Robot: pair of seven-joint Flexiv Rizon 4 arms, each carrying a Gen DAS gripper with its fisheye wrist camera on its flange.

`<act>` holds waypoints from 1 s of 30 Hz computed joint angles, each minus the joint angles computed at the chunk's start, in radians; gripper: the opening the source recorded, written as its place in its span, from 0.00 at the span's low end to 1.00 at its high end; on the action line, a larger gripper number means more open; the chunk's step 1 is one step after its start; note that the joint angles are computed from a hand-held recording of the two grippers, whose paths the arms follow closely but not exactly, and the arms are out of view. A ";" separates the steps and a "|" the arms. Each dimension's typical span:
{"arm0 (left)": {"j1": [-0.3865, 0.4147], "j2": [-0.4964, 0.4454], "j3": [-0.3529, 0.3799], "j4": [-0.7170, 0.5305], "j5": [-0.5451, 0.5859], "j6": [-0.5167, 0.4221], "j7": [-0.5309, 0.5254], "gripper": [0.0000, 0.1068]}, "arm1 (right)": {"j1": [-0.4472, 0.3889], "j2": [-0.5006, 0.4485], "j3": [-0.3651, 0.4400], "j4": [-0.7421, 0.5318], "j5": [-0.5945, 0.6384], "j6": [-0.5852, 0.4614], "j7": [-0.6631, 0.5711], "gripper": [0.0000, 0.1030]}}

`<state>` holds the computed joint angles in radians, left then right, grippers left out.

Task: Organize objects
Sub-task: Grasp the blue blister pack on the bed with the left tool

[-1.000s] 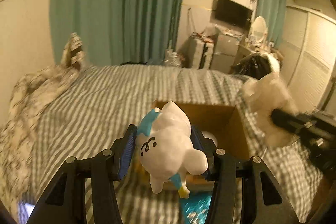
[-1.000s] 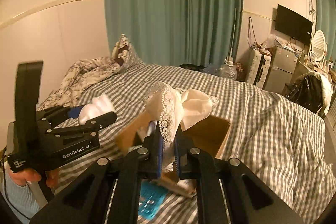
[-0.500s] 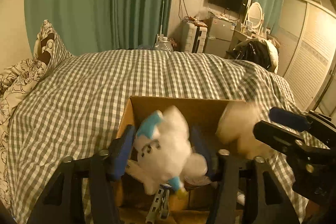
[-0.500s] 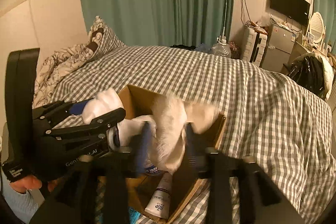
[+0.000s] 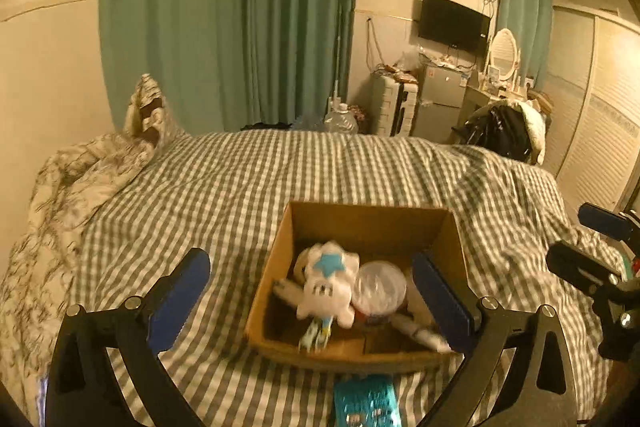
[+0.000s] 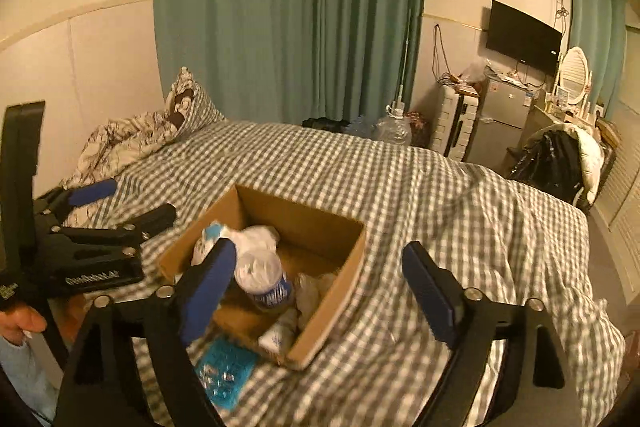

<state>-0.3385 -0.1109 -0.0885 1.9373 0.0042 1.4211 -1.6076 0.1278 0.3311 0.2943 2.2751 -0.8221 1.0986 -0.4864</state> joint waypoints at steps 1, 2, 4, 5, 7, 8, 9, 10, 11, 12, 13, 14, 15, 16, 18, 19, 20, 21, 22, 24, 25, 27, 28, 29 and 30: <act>-0.010 0.010 0.015 0.007 0.036 -0.010 -0.035 0.96 | 0.003 0.012 0.013 0.013 0.007 -0.025 0.009 0.86; -0.017 0.018 0.027 0.015 0.076 -0.018 -0.074 0.96 | 0.012 0.020 0.022 0.021 0.019 -0.048 0.012 0.86; -0.022 0.035 0.036 0.045 0.135 -0.030 -0.140 0.96 | 0.032 0.029 0.040 0.051 0.049 -0.087 0.023 0.86; -0.020 0.040 0.031 0.062 0.141 -0.034 -0.149 0.96 | 0.040 0.031 0.047 0.063 0.055 -0.104 0.032 0.86; -0.017 0.043 0.028 0.095 0.166 -0.039 -0.191 0.96 | 0.057 0.023 0.060 0.090 0.061 -0.128 0.059 0.86; -0.016 0.040 0.026 0.109 0.174 -0.037 -0.208 0.96 | 0.066 0.020 0.058 0.102 0.066 -0.131 0.070 0.87; -0.014 0.033 0.021 0.122 0.172 -0.038 -0.214 0.96 | 0.075 0.006 0.052 0.112 0.075 -0.127 0.075 0.87; -0.015 0.024 0.019 0.132 0.181 -0.046 -0.221 0.96 | 0.086 -0.006 0.048 0.120 0.085 -0.130 0.078 0.86; -0.019 0.017 0.021 0.133 0.201 -0.058 -0.239 0.96 | 0.092 -0.014 0.044 0.126 0.090 -0.136 0.082 0.86; -0.024 0.003 0.021 0.132 0.221 -0.075 -0.250 0.96 | 0.096 -0.025 0.042 0.135 0.089 -0.140 0.093 0.86; -0.029 -0.007 0.020 0.130 0.234 -0.080 -0.253 0.96 | 0.104 -0.035 0.038 0.138 0.095 -0.141 0.097 0.87; -0.037 -0.016 0.026 0.125 0.261 -0.086 -0.271 0.96 | 0.112 -0.045 0.030 0.143 0.108 -0.136 0.095 0.86; -0.047 -0.029 0.030 0.118 0.288 -0.101 -0.289 0.96 | 0.116 -0.050 0.025 0.147 0.111 -0.134 0.098 0.86; -0.048 -0.039 0.023 0.125 0.276 -0.101 -0.275 0.96 | 0.118 -0.052 0.022 0.152 0.110 -0.135 0.102 0.86; -0.041 -0.054 -0.004 0.147 0.212 -0.092 -0.213 0.96 | 0.120 -0.055 0.015 0.156 0.113 -0.140 0.114 0.86; -0.043 -0.060 -0.009 0.153 0.190 -0.091 -0.192 0.96 | 0.121 -0.055 0.012 0.158 0.119 -0.139 0.116 0.86; -0.046 -0.067 -0.013 0.157 0.175 -0.091 -0.175 0.96 | 0.122 -0.054 0.007 0.163 0.127 -0.135 0.118 0.86; -0.049 -0.077 -0.021 0.160 0.156 -0.091 -0.149 0.96 | 0.123 -0.057 0.006 0.160 0.132 -0.139 0.118 0.86; -0.056 -0.083 -0.022 0.162 0.147 -0.090 -0.136 0.96 | 0.124 -0.058 0.004 0.162 0.138 -0.140 0.118 0.86; -0.068 -0.097 -0.023 0.160 0.136 -0.094 -0.109 0.96 | 0.126 -0.060 0.001 0.164 0.149 -0.135 0.115 0.86; -0.075 -0.103 -0.020 0.159 0.133 -0.094 -0.102 0.96 | 0.126 -0.059 0.001 0.164 0.152 -0.136 0.116 0.86; -0.078 -0.118 -0.030 0.158 0.104 -0.097 -0.071 0.96 | 0.125 -0.060 0.000 0.163 0.153 -0.135 0.115 0.86; -0.074 -0.127 -0.039 0.158 0.082 -0.097 -0.046 0.96 | 0.126 -0.062 0.000 0.161 0.154 -0.138 0.114 0.86; -0.075 -0.134 -0.044 0.157 0.066 -0.100 -0.028 0.95 | 0.126 -0.062 0.002 0.160 0.153 -0.142 0.114 0.86; -0.078 -0.140 -0.044 0.157 0.056 -0.101 -0.017 0.89 | 0.126 -0.064 0.002 0.159 0.153 -0.144 0.114 0.86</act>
